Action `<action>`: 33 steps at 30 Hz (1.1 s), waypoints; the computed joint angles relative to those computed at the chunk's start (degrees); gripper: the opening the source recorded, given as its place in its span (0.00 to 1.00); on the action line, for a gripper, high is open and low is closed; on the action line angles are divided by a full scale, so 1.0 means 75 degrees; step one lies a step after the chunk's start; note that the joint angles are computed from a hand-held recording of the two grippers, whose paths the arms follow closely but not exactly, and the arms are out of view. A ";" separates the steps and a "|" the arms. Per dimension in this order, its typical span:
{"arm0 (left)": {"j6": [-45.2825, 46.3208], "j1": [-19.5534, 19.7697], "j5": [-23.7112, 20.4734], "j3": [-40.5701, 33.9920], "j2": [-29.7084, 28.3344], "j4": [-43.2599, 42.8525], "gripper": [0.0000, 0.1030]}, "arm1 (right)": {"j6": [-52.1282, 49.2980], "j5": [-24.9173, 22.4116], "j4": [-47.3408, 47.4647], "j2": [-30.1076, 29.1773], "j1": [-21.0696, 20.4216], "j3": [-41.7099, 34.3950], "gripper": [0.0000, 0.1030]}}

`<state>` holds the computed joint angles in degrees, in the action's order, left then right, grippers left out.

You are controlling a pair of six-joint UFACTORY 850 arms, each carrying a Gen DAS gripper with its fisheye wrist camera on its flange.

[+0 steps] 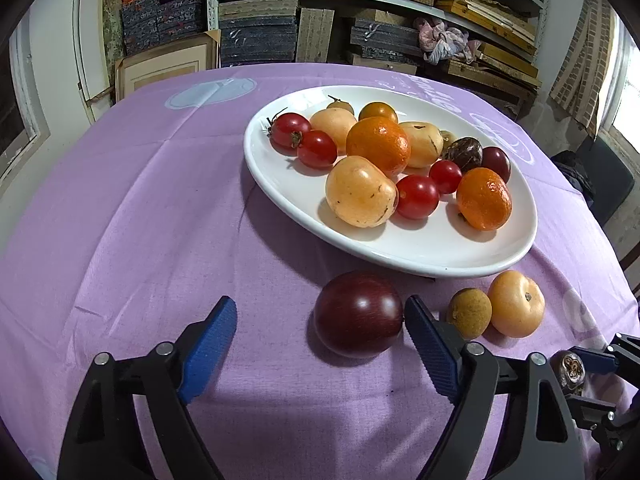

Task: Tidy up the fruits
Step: 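Grasp the dark red plum with the left tool while the right tool holds the mangosteen, then carry the plum and mangosteen over the white plate and open both tools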

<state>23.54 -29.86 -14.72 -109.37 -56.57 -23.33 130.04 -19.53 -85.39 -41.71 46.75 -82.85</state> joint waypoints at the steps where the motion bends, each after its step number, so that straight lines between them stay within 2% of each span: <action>1: 0.0058 -0.0003 -0.0022 -0.0012 -0.0004 -0.0052 0.72 | -0.0013 -0.0006 0.0011 0.0002 0.0000 0.0004 0.43; 3: 0.0097 -0.0031 0.0031 0.0034 0.0030 -0.0004 0.59 | -0.0041 -0.0016 0.0037 0.0001 0.0003 0.0002 0.43; 5: 0.0252 -0.0072 0.0033 0.0057 0.0050 0.0000 0.54 | -0.0126 -0.0036 0.0110 -0.0005 0.0009 -0.0012 0.43; 14: 0.0550 -0.0117 0.0101 0.0298 0.0182 -0.0073 0.53 | -0.1143 -0.0224 0.0882 -0.0106 0.0074 -0.0224 0.43; 19: 0.1499 -0.0053 0.0078 0.0462 0.0266 -0.1079 0.52 | -0.1440 -0.0223 0.1119 -0.0147 0.0066 -0.0298 0.45; 22: 0.1371 -0.0059 0.0060 0.0388 0.0220 -0.0957 0.52 | -0.2159 -0.0449 0.1690 -0.0254 0.0112 -0.0501 0.45; 27: 0.1099 -0.0101 0.0052 0.0334 0.0197 -0.0548 0.53 | -0.2265 -0.0478 0.1745 -0.0279 0.0124 -0.0543 0.43; 28: 0.1227 -0.0104 0.0068 0.0363 0.0213 -0.0665 0.50 | -0.2370 -0.0472 0.1794 -0.0297 0.0130 -0.0576 0.43; 29: 0.1159 -0.0111 0.0120 0.0392 0.0231 -0.0595 0.41 | -0.2434 -0.0490 0.1832 -0.0301 0.0136 -0.0587 0.43; 33: 0.1093 -0.0154 0.0276 0.0479 0.0285 -0.0449 0.40 | -0.2422 -0.0494 0.1826 -0.0308 0.0143 -0.0593 0.43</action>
